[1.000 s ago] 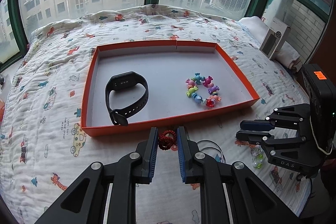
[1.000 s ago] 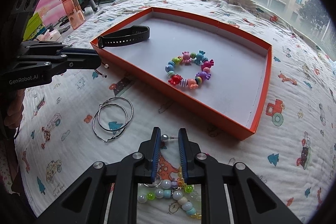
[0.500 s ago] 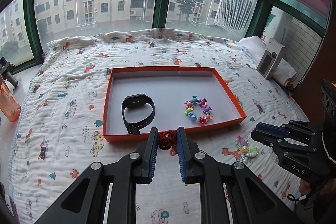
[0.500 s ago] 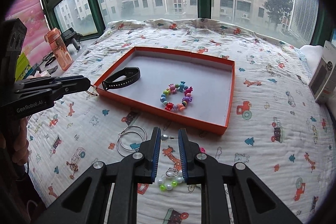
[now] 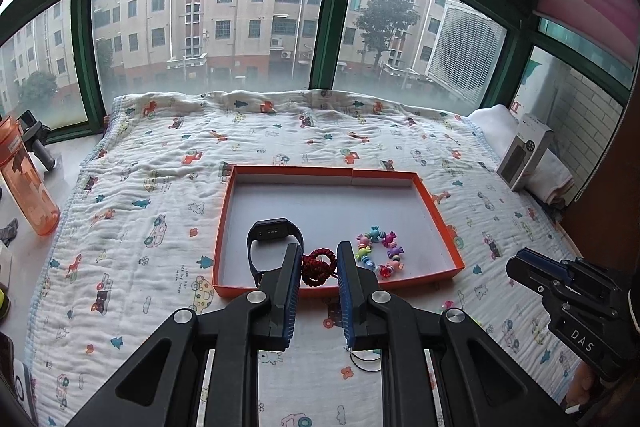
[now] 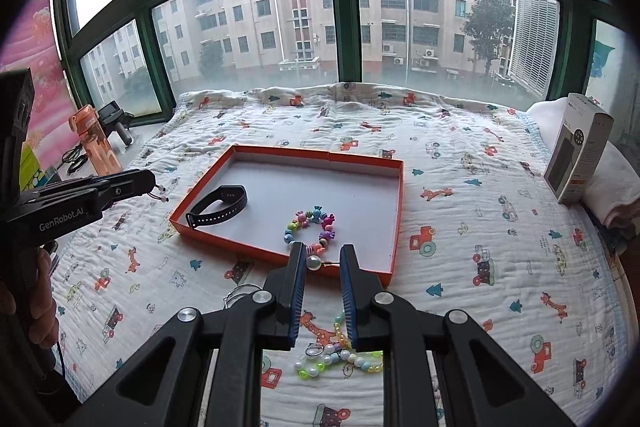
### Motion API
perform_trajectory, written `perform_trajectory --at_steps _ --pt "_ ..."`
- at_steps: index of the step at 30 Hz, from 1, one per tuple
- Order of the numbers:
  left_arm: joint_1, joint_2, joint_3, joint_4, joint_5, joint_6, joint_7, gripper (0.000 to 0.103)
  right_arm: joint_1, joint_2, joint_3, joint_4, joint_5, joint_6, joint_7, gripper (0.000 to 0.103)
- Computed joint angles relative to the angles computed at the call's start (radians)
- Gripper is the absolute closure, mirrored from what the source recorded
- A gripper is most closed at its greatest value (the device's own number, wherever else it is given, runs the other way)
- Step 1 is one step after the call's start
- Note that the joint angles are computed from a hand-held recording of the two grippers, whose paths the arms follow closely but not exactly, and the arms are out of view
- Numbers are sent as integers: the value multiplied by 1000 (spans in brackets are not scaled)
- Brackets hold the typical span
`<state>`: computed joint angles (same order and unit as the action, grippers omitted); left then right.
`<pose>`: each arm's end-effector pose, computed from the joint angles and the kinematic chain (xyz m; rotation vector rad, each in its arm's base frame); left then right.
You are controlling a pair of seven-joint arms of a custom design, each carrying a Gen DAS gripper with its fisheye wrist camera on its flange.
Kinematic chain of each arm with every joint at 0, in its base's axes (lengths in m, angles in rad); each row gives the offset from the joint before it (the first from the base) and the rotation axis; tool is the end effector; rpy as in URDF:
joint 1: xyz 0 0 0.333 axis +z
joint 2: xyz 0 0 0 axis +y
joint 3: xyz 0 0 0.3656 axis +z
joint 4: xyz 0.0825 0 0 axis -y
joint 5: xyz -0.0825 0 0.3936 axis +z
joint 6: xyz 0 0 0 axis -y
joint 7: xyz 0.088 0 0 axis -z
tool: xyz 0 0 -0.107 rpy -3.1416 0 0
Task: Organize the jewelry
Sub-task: 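Carry the hair tie into the tray and open the left tool while the right tool drops the stud there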
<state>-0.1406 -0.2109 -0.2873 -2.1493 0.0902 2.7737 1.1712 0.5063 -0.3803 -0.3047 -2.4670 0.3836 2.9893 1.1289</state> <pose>0.4856 -0.2417 0.6313 -1.6965 1.9101 -0.9803 0.4641 0.0506 0.5672 -1.8169 1.3996 -0.5709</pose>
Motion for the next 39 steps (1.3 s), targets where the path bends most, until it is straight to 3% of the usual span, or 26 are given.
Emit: perform_trajectory --at_steps 10,13,18,31,39 --pt "30 88 -14 92 185 -40 -167 84 13 64 -13 54 27 30 -3 83" --pt "15 124 3 121 220 -50 -190 84 29 101 -28 82 75 21 -28 83" --pt "-22 207 42 177 223 -57 -186 84 -4 176 0 133 159 -13 -75 83" --pt "-104 384 111 261 52 -52 -11 84 -173 297 146 198 209 -95 -90 83" --pt "-106 415 112 271 -51 -49 74 80 -268 321 235 211 243 -135 -106 83"
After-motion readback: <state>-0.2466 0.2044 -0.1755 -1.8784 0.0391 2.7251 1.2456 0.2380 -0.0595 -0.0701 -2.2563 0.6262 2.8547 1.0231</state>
